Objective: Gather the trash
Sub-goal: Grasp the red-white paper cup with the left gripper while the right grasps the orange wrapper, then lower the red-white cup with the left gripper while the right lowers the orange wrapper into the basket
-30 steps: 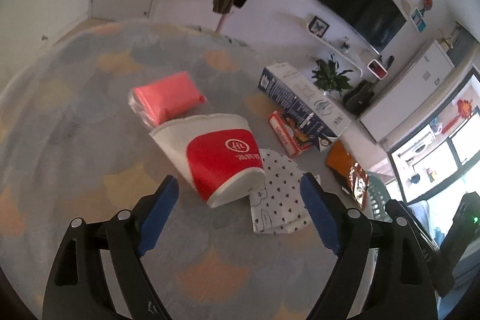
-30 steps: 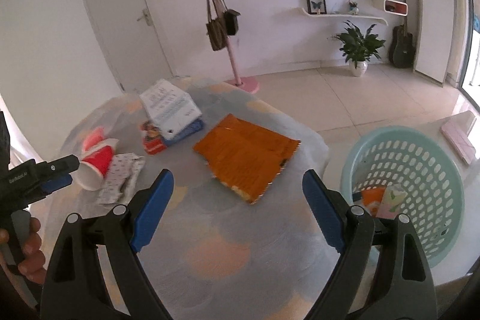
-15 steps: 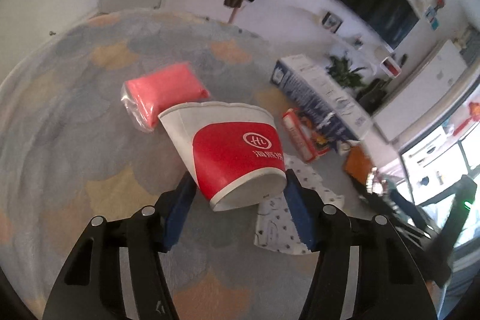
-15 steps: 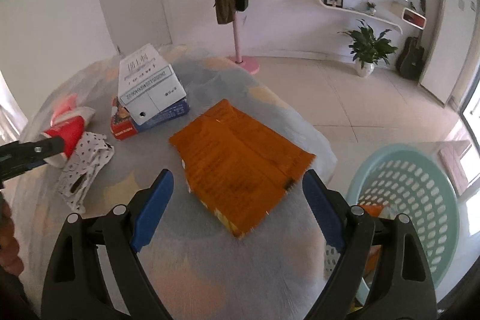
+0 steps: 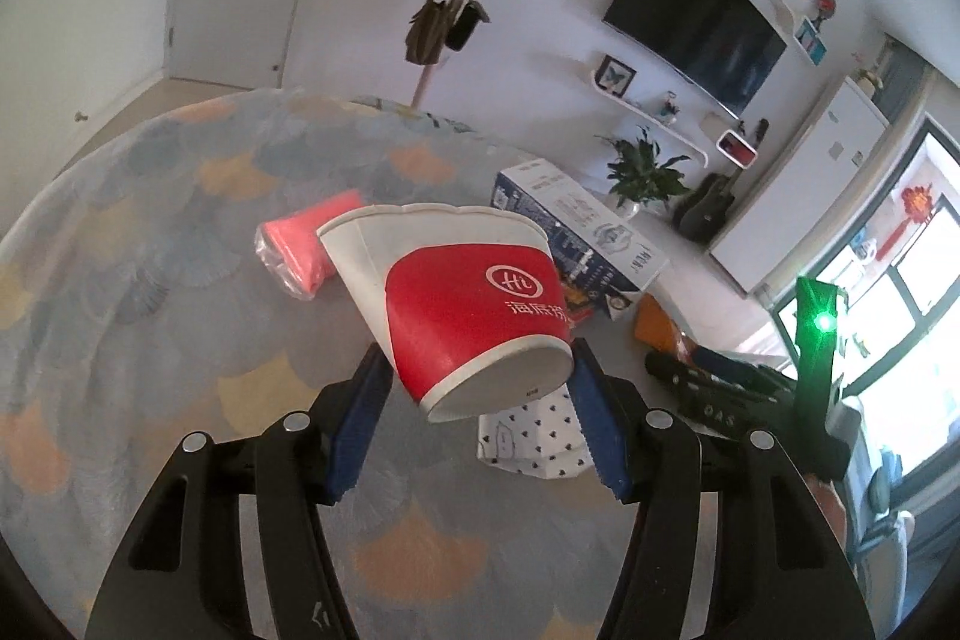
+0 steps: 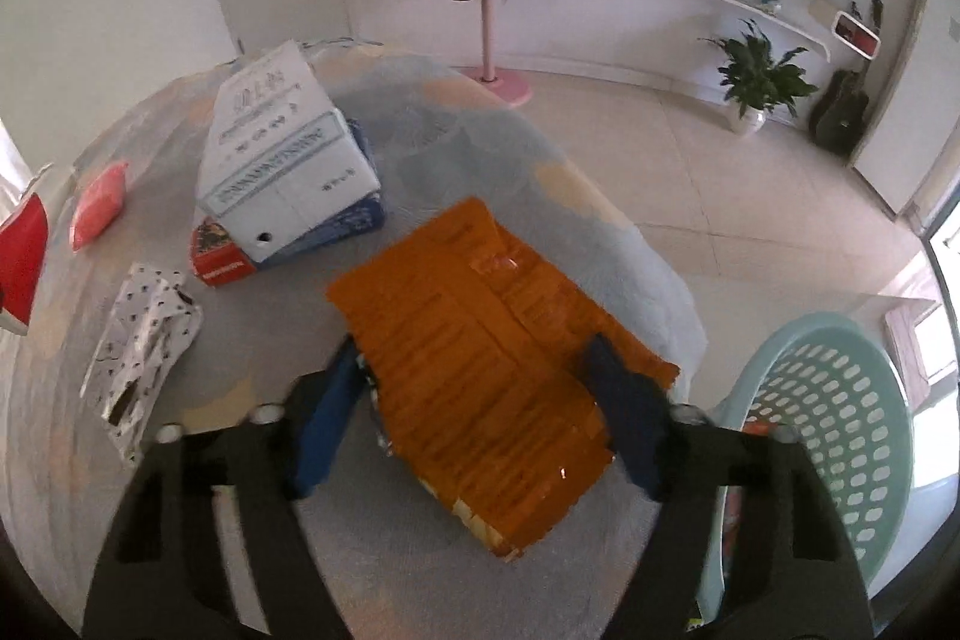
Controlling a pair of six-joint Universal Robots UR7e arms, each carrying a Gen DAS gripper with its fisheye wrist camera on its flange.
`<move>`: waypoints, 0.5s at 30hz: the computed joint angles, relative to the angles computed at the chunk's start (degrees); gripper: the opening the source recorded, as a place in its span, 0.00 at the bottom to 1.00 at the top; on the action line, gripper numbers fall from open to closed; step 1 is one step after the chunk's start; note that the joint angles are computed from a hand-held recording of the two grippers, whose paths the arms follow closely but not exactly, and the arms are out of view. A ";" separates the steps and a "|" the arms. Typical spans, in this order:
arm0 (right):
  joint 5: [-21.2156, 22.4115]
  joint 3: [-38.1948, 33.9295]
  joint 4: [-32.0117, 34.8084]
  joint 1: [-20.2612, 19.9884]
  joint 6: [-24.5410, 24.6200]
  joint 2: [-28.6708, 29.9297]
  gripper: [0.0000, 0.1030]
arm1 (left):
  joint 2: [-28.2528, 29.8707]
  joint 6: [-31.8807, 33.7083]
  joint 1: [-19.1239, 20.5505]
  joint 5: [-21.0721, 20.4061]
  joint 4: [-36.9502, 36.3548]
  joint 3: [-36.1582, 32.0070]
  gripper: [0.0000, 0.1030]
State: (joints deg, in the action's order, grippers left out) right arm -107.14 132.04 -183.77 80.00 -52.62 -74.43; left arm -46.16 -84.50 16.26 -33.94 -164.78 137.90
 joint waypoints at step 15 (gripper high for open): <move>13.25 3.98 7.19 -4.38 1.56 -15.98 0.08 | 5.15 15.64 -2.85 1.02 -12.05 -4.32 0.56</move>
